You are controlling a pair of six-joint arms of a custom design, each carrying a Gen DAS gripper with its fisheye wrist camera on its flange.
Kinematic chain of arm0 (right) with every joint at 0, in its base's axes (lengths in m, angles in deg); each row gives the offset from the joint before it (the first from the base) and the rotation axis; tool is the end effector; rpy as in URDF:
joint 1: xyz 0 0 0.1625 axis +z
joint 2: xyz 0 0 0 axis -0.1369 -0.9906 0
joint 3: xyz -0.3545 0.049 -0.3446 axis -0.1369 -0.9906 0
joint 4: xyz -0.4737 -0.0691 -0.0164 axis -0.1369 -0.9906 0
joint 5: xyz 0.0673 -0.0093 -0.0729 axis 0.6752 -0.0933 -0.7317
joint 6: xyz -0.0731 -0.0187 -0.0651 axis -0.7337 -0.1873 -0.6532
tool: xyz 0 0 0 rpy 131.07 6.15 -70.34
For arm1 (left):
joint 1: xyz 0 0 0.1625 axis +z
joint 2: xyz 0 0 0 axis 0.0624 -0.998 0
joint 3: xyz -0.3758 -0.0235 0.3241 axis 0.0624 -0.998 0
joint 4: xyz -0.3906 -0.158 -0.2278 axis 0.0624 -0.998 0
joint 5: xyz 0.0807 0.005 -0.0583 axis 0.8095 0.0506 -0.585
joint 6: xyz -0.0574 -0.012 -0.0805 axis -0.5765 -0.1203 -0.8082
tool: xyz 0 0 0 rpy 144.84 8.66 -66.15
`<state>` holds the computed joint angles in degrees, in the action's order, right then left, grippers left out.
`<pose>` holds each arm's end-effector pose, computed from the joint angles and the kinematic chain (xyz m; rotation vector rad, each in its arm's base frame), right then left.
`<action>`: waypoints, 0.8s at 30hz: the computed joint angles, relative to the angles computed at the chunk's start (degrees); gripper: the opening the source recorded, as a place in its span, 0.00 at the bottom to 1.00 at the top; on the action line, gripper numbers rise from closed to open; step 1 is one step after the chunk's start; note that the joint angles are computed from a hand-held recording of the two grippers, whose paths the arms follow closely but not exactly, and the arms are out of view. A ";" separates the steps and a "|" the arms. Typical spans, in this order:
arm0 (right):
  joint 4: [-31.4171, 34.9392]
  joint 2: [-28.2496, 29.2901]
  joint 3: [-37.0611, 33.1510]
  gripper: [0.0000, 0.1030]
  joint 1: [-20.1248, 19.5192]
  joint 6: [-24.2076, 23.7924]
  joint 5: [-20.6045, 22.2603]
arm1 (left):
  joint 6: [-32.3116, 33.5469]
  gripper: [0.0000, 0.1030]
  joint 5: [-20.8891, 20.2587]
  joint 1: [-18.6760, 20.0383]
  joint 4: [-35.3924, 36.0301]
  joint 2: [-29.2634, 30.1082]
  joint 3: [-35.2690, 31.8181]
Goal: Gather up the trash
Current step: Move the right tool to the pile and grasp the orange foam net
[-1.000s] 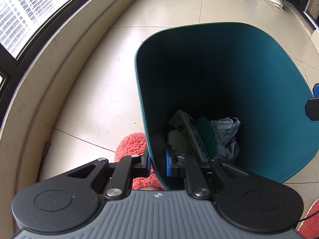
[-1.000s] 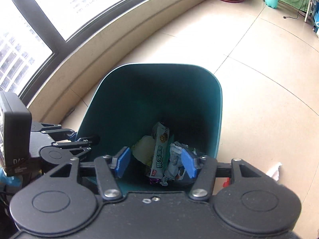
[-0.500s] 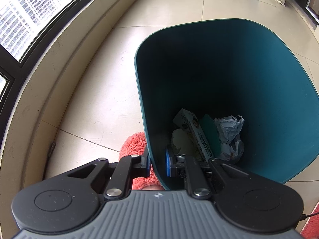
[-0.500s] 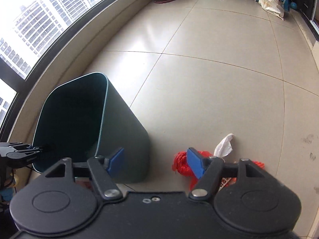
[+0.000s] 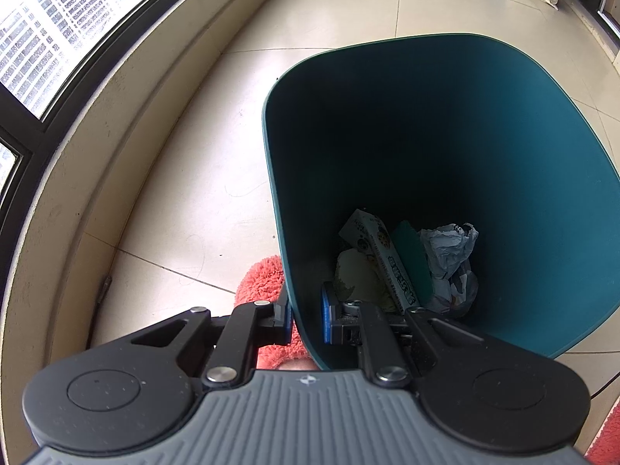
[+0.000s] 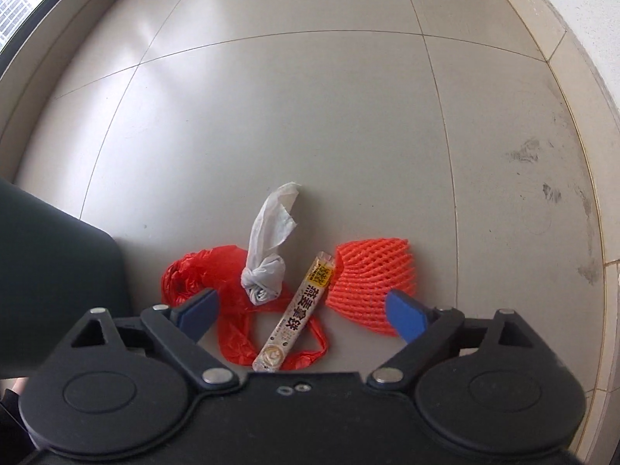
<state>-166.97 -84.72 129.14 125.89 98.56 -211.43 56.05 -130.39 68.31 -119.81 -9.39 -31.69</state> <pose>0.4182 -0.6599 0.0701 -0.8753 -2.2318 0.7034 -0.0818 -0.9048 0.5955 0.9051 2.1436 -0.2002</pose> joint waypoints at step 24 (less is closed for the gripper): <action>-7.43 0.64 8.50 0.45 -7.16 9.13 3.12 | 0.29 0.13 1.14 -0.25 -0.43 -0.18 0.96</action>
